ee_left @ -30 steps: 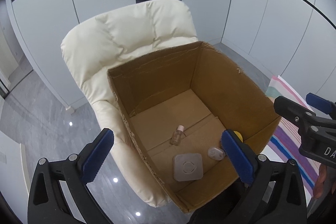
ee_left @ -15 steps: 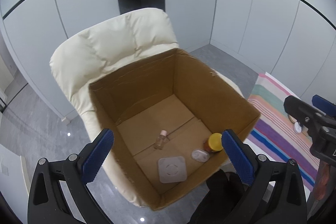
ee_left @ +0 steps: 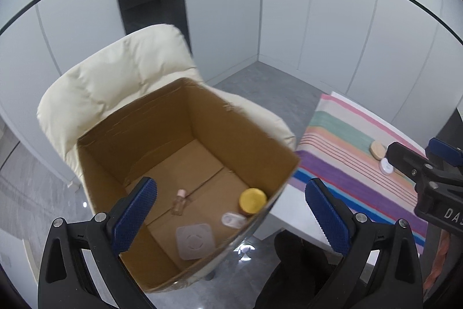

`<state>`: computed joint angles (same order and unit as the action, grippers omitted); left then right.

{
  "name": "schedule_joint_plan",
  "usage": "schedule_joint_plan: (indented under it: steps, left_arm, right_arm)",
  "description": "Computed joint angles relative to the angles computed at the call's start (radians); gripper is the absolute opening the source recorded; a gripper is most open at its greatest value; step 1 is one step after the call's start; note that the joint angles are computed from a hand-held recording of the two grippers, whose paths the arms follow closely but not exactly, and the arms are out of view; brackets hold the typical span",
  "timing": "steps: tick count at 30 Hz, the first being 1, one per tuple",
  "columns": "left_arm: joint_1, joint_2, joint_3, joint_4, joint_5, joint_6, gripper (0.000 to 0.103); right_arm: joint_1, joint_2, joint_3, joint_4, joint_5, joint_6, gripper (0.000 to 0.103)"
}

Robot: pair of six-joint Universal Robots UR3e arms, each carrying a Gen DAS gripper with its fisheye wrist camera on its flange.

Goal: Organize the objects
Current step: 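Move both open tools back over the striped table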

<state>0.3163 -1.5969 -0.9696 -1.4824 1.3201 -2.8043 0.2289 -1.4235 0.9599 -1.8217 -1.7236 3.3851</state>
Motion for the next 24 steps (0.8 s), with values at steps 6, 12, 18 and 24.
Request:
schedule_joint_plan:
  steps: [6,12,18,24]
  left_arm:
    - [-0.118,-0.036,0.023,0.027,0.034,-0.039,0.103]
    - [-0.235,-0.097,0.072,0.048,0.07,-0.082,0.103]
    - [-0.355,-0.186,0.156,0.05,0.116,-0.125,0.103]
    - [-0.473,-0.299,0.249,0.056,0.15,-0.164,0.103]
  right_arm:
    - [-0.078,-0.109,0.126,-0.025,-0.027,-0.038,0.103]
    - [-0.174,-0.216,0.259,-0.06,-0.028,-0.088,0.103]
    - [-0.334,-0.334,0.394,-0.071,0.056,-0.144,0.103]
    - [-0.541,-0.444,0.537,-0.09,0.152,-0.227,0.103]
